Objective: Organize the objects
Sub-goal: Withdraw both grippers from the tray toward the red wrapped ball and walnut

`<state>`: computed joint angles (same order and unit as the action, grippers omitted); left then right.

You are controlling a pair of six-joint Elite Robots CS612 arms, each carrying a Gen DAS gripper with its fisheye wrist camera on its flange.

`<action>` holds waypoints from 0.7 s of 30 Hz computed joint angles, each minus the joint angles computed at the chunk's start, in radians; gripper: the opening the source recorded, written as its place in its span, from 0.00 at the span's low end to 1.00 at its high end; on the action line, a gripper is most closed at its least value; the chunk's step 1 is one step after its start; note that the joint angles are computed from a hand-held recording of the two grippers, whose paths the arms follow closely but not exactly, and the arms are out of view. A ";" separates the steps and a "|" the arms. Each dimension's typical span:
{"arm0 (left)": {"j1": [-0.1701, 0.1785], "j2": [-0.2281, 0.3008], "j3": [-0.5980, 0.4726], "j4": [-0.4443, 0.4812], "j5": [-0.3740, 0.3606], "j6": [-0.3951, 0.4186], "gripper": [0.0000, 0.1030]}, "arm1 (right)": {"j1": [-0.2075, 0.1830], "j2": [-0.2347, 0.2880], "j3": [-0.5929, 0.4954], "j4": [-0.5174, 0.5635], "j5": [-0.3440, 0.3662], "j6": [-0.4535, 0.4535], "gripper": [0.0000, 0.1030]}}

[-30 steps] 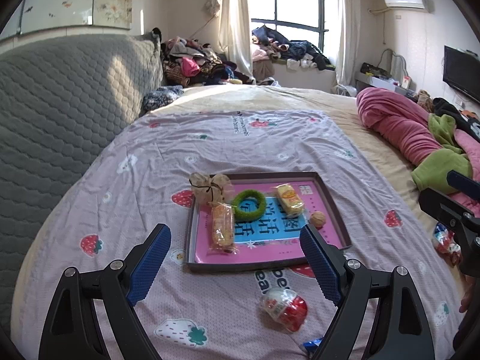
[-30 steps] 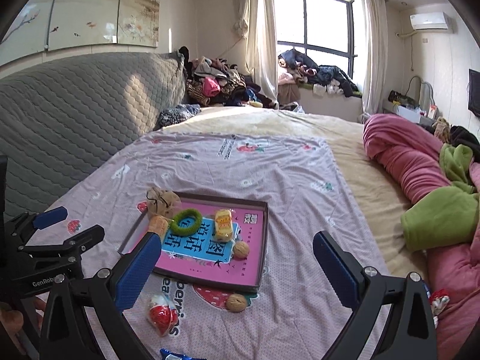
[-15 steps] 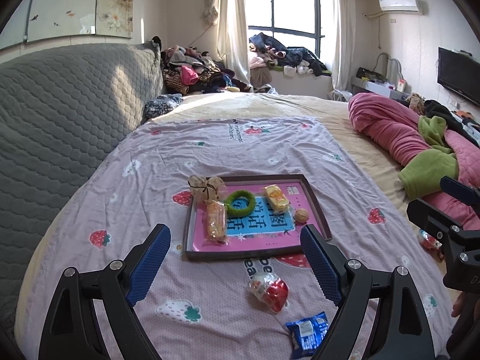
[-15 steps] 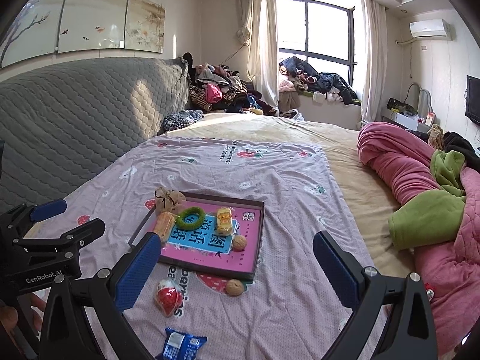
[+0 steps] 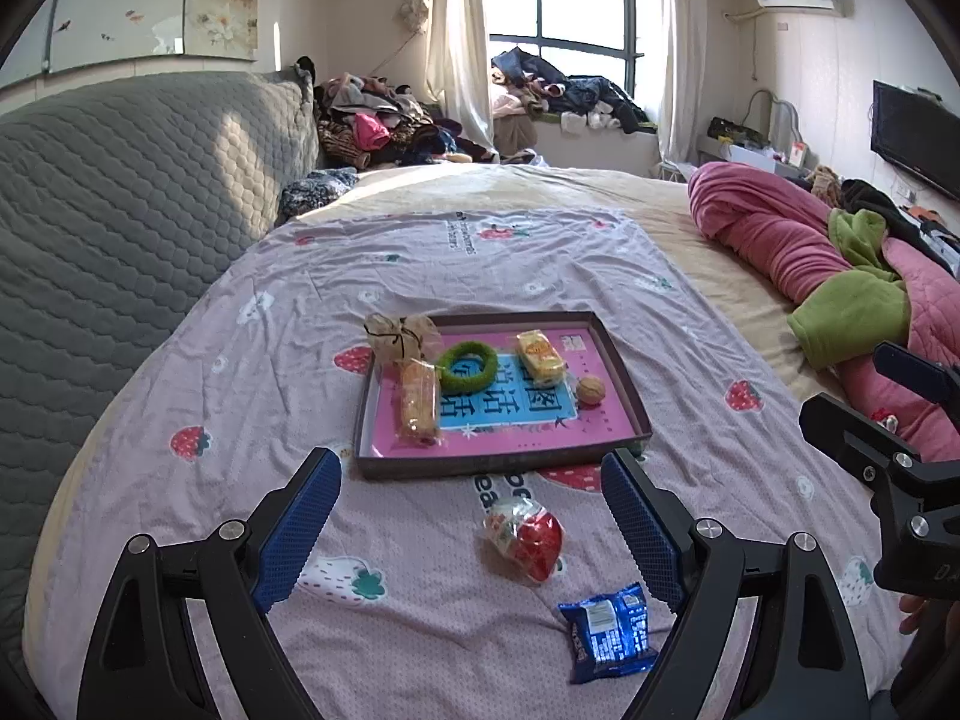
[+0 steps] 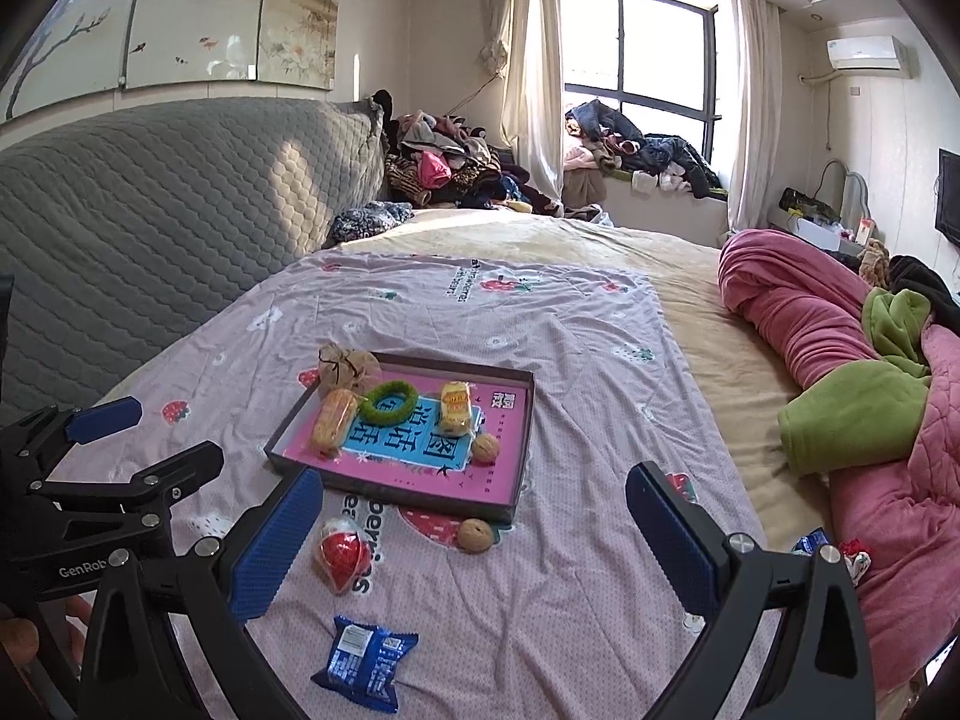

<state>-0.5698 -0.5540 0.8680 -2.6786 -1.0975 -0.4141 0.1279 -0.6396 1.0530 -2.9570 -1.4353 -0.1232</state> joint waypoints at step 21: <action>0.004 0.038 -0.041 0.074 -0.028 -0.012 0.87 | 0.006 0.020 -0.018 0.038 -0.008 -0.024 0.99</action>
